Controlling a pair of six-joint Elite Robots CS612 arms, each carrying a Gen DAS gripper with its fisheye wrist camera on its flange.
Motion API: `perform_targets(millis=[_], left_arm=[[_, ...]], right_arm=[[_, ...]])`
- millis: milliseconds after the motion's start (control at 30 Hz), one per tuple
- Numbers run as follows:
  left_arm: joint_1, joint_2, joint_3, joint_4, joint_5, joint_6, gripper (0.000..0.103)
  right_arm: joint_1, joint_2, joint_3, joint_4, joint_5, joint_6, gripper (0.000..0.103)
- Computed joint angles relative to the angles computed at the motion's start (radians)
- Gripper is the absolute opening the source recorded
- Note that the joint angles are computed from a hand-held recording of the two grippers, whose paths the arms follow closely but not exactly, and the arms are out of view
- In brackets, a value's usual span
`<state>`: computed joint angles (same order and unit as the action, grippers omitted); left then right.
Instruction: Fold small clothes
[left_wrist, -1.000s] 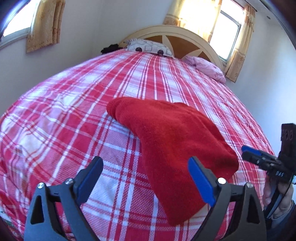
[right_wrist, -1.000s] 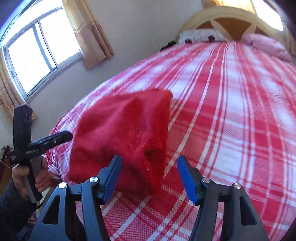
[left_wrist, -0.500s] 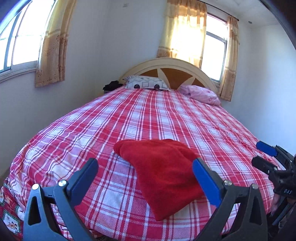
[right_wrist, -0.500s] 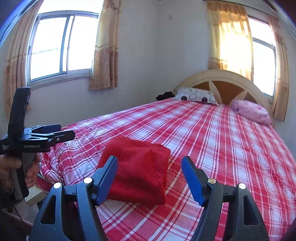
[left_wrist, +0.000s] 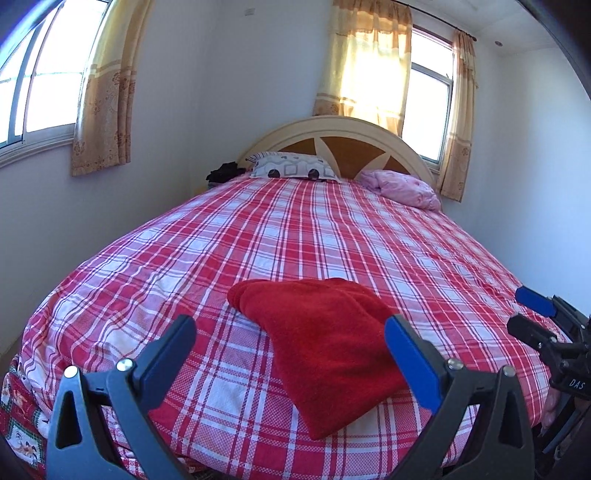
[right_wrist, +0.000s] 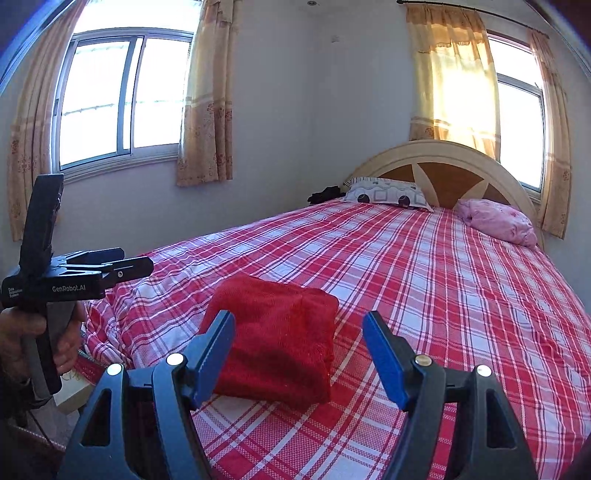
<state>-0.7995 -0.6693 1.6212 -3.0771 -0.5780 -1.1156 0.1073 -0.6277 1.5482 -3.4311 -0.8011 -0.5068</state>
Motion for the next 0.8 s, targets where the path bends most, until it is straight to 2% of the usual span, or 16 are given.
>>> perform_targets(millis=[500, 633, 733, 800], left_arm=[[-0.004, 0.004, -0.016, 0.019, 0.0, 0.05, 0.103], [-0.004, -0.007, -0.025, 0.116, 0.002, 0.002, 0.103], [-0.004, -0.014, -0.025, 0.135, 0.001, -0.003, 0.103], [-0.008, -0.013, -0.022, 0.109, 0.01, 0.009, 0.103]], right_arm=[[-0.007, 0.004, -0.001, -0.016, 0.013, 0.027, 0.072], [-0.009, 0.005, -0.001, -0.036, 0.015, 0.047, 0.072], [-0.012, 0.007, 0.0, -0.061, 0.019, 0.068, 0.072], [-0.014, 0.008, -0.001, -0.073, 0.022, 0.08, 0.072]])
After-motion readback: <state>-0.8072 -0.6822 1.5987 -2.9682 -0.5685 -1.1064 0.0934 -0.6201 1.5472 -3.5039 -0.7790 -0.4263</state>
